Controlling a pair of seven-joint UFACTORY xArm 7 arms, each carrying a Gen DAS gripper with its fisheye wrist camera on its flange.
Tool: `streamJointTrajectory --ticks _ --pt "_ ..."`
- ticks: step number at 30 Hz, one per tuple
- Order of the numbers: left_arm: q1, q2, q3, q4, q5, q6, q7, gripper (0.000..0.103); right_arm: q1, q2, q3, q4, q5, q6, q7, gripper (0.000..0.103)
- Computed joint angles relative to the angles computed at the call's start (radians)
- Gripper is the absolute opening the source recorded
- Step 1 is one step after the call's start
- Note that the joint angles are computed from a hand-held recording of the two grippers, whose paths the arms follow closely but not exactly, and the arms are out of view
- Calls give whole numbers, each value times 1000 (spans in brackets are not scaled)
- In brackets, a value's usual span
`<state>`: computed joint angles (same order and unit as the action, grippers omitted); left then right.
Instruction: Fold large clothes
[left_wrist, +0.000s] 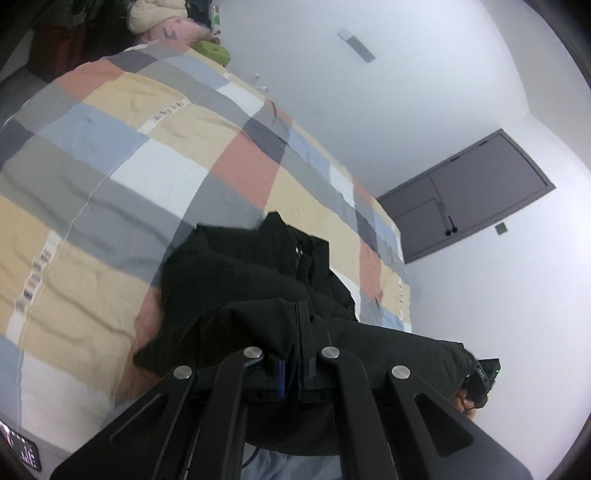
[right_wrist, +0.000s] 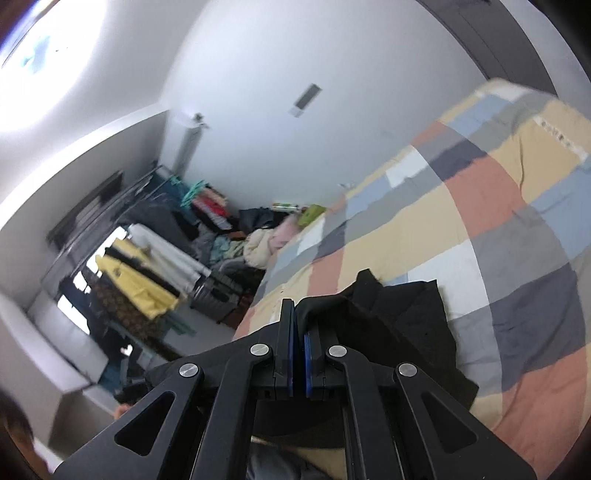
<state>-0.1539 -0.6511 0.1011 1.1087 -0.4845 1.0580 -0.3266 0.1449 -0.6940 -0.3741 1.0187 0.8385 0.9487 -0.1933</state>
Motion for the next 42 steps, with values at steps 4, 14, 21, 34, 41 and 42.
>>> streamJointTrajectory --ticks 4,14,21,34,41,42 --pt "13 163 -18 104 38 -33 -4 2 6 155 -2 85 21 -15 34 2" --pt "78 506 -96 284 138 -121 -112 3 -124 475 127 236 1 -66 202 2" --pt "81 742 -134 395 249 -142 -207 3 -207 646 235 312 -101 -83 294 2" --pt "97 1061 -157 655 272 -56 -199 4 -301 858 357 367 -104 -100 310 2" --pt "94 1101 -160 752 285 73 -211 5 -338 848 360 372 -63 -12 269 4" --pt "97 1090 -160 745 279 80 -213 5 -338 843 359 372 -58 -6 269 4"
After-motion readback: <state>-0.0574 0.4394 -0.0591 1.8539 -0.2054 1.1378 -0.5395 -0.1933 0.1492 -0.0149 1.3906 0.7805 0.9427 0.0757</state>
